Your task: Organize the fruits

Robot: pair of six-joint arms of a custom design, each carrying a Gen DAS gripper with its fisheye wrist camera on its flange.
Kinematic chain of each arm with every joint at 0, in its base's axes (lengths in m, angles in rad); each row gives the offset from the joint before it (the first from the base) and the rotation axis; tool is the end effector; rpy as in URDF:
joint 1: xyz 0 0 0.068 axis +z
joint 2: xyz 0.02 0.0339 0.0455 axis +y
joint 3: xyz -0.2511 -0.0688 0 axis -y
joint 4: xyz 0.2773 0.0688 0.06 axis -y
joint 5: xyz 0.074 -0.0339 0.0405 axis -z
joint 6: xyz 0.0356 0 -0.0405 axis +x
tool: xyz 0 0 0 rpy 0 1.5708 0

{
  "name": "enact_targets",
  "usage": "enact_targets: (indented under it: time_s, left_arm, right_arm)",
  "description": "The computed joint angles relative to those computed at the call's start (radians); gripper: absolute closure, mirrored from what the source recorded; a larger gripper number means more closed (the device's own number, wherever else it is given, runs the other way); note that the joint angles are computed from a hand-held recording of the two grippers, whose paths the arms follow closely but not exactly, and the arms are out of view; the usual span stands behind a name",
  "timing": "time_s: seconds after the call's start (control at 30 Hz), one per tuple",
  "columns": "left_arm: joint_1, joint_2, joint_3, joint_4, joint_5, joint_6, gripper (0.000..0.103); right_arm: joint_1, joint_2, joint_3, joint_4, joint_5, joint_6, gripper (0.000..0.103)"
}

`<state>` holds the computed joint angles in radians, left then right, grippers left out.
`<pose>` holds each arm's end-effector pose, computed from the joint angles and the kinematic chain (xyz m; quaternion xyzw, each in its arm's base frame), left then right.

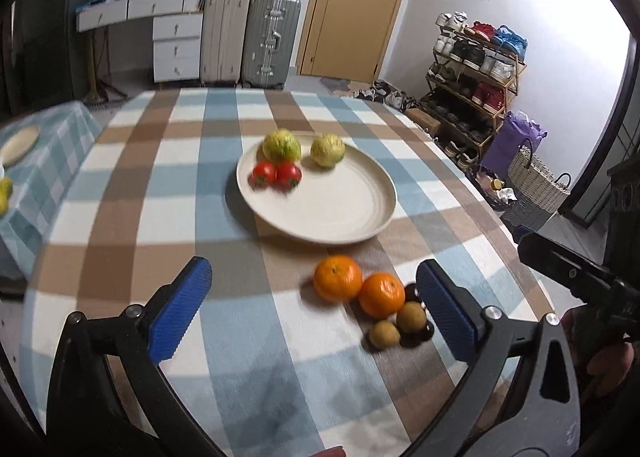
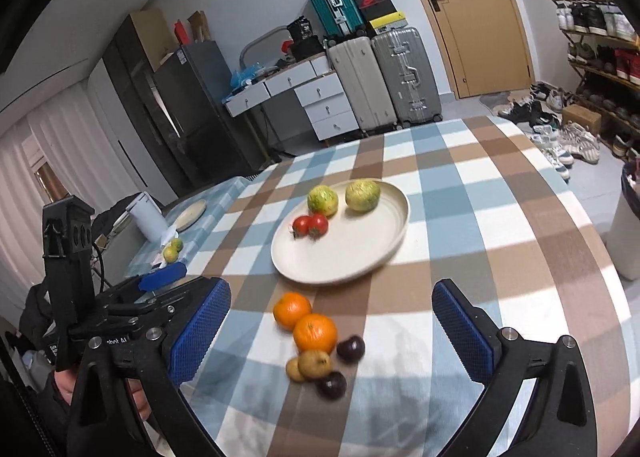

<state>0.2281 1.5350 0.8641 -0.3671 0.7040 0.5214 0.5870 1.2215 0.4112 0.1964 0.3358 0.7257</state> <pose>0.3139 0.0492 0.1519 0.2221 0.8826 -0.2191 0.3517 0.2202 0.1324 0.1279 0.1374 0.8678 0.1595 0.4501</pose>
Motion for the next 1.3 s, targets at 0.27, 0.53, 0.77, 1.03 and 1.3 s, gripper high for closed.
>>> enact_targets:
  time_s: [0.27,0.53,0.77,1.03,1.3]
  left_arm:
    - [0.046,0.087,-0.006,-0.001,-0.008,0.028,0.001]
    - [0.068,0.198,0.032,0.010,-0.031,0.054,0.001]
    - [0.054,0.225,0.034,0.051,-0.046,0.052,0.001]
    - [0.027,0.181,0.000,0.056,-0.043,0.102,0.001]
    - [0.020,0.196,0.016,0.038,-0.051,0.093,0.001]
  right_arm:
    - [0.062,0.085,-0.020,0.055,-0.013,0.051,0.000]
    - [0.056,0.278,0.023,0.171,-0.101,0.085,0.003]
    - [0.023,0.380,0.065,0.204,-0.173,0.093,0.020]
    - [0.011,0.446,0.132,0.159,-0.196,0.055,0.043]
    - [0.020,0.452,0.157,0.119,-0.181,0.024,0.059]
